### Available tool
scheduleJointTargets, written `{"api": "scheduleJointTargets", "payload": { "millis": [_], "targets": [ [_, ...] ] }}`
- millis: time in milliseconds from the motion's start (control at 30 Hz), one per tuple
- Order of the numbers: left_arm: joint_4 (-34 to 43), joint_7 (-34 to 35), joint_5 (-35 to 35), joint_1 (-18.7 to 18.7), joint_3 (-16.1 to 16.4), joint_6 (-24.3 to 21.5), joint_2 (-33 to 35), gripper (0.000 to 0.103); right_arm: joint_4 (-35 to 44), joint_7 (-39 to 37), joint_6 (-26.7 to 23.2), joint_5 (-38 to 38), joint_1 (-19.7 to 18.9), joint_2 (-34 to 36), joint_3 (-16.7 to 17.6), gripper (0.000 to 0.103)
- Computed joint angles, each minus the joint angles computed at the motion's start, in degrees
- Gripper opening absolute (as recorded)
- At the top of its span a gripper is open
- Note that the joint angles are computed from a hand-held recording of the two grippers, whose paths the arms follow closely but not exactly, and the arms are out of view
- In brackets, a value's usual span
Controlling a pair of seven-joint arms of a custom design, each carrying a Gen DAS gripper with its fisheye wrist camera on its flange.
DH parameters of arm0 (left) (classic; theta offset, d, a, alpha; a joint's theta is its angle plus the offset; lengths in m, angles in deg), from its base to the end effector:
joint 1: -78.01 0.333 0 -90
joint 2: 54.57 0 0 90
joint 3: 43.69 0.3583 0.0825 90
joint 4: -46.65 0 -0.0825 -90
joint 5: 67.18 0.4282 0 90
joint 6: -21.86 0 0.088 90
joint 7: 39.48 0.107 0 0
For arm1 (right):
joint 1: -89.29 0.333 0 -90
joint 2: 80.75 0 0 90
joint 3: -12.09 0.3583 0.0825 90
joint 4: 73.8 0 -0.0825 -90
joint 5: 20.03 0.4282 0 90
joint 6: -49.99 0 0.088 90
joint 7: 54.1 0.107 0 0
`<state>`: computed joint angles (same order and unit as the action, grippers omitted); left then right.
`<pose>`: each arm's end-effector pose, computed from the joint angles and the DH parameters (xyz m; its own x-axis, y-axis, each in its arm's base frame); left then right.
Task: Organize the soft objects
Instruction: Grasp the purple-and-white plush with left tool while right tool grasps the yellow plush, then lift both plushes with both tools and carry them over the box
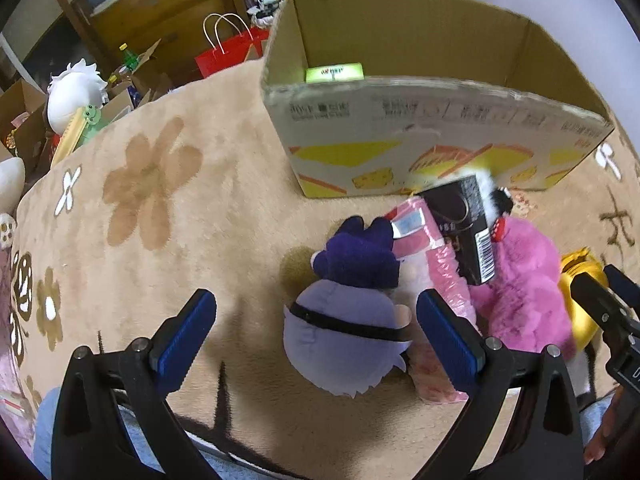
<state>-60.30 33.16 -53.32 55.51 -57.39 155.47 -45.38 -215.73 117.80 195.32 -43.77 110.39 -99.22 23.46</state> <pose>0.5517 -0.3891 0.4865 -0.4293 -0.8993 -0.0832 -0.8388 0.4312 -0.3324 0.4087 0.2692 0.4610 -0.4731 -0.8505 -0.2299 -0.7358 0.5250 -0.4277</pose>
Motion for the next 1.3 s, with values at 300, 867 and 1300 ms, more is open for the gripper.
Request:
{"api": "scheduleJointTargets", "payload": {
  "millis": [300, 867, 1300],
  "targets": [
    [1.9, 0.1, 0.0, -0.4, 0.4, -2.9, 2.6, 0.100, -0.2, -2.1, 2.8, 2.8, 0.5, 2.6, -1.0, 0.094],
    [3.1, 1.7, -9.7, 1.7, 0.5, -3.9, 4.8, 0.091, -1.5, -1.5, 7.3, 2.6, -0.9, 2.9, -0.8, 0.074],
    [-0.5, 1.4, -10.9, 1.7, 1.0, 0.8, 2.0, 0.065, 0.0, 5.4, 4.0, -7.3, -2.7, 0.2, 1.9, 0.066]
  ]
}}
